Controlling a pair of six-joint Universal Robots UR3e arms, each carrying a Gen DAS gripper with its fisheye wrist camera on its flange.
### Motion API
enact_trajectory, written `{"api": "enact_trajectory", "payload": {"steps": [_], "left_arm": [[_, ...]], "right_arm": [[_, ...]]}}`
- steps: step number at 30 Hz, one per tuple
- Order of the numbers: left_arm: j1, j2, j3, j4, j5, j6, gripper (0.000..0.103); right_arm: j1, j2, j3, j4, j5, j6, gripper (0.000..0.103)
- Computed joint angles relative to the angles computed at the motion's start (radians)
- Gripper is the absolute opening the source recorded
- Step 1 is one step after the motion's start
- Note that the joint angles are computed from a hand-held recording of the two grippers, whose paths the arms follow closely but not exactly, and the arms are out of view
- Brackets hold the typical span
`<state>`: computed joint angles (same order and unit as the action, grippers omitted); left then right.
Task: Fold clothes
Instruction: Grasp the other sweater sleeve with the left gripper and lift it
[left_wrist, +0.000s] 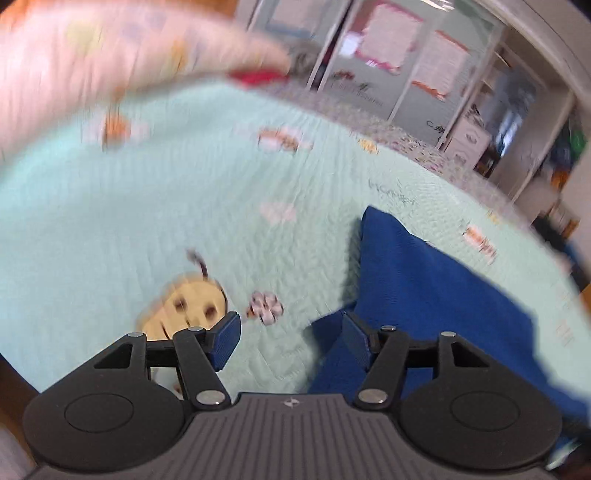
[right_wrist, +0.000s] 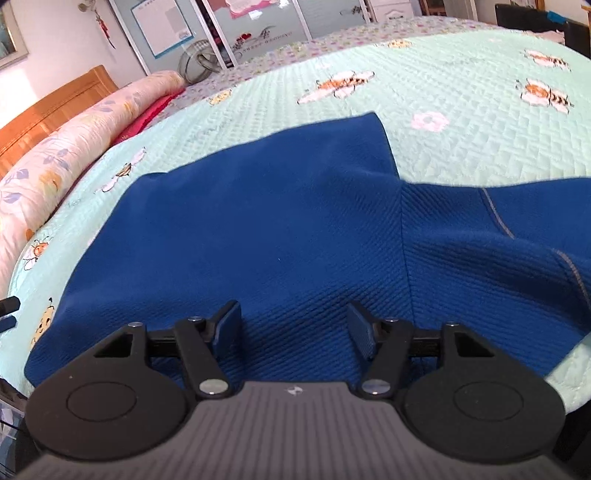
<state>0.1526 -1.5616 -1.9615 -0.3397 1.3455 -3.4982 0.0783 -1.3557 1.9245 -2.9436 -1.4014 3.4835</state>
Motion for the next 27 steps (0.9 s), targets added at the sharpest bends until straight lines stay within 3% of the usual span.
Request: {"api": "enact_trajectory", "payload": {"steps": [1,5,12,14,15,16,17,21,24,25,26,27], "left_arm": [[0.063,-0.006,-0.019,-0.001,-0.128,-0.035,0.064],[0.149,-0.172,-0.004,0.081,-0.447,-0.203,0.064],[0.096,-0.458,0.206,0.172,-0.452,-0.365,0.058],[0.089,-0.470,0.255,0.140,-0.419,-0.348,0.028],[0.089,-0.469,0.273,0.121,-0.405,-0.337,0.023],[0.099,-0.451,0.263,0.129,-0.394,-0.335,0.008],[0.110,-0.431,0.253,0.139,-0.384,-0.334,0.000],[0.150,-0.293,0.187,0.143,-0.319,-0.292,0.000],[0.176,-0.197,0.201,-0.002,-0.304,-0.246,0.002],[0.183,-0.191,0.211,-0.052,-0.330,-0.237,0.018],[0.195,-0.190,0.203,-0.079,-0.376,-0.229,0.044],[0.181,-0.200,0.192,-0.081,-0.387,-0.235,0.056]], "right_arm": [[0.000,0.011,-0.001,-0.013,0.001,0.003,0.065],[0.013,0.064,-0.007,-0.084,-0.009,0.001,0.074],[0.075,0.155,-0.093,-0.103,-0.098,-0.054,0.082],[0.074,0.170,-0.110,-0.106,-0.103,-0.031,0.082],[0.070,0.176,-0.116,-0.112,-0.101,-0.011,0.082],[0.065,0.182,-0.119,-0.121,-0.098,0.008,0.082],[0.059,0.188,-0.116,-0.138,-0.092,0.030,0.082],[0.040,0.205,-0.105,-0.198,-0.076,0.124,0.082],[0.025,0.206,-0.093,-0.226,-0.059,0.178,0.082],[0.018,0.203,-0.083,-0.236,-0.049,0.189,0.082],[0.011,0.198,-0.070,-0.247,-0.037,0.193,0.082],[0.003,0.191,-0.052,-0.261,-0.024,0.194,0.082]]}}
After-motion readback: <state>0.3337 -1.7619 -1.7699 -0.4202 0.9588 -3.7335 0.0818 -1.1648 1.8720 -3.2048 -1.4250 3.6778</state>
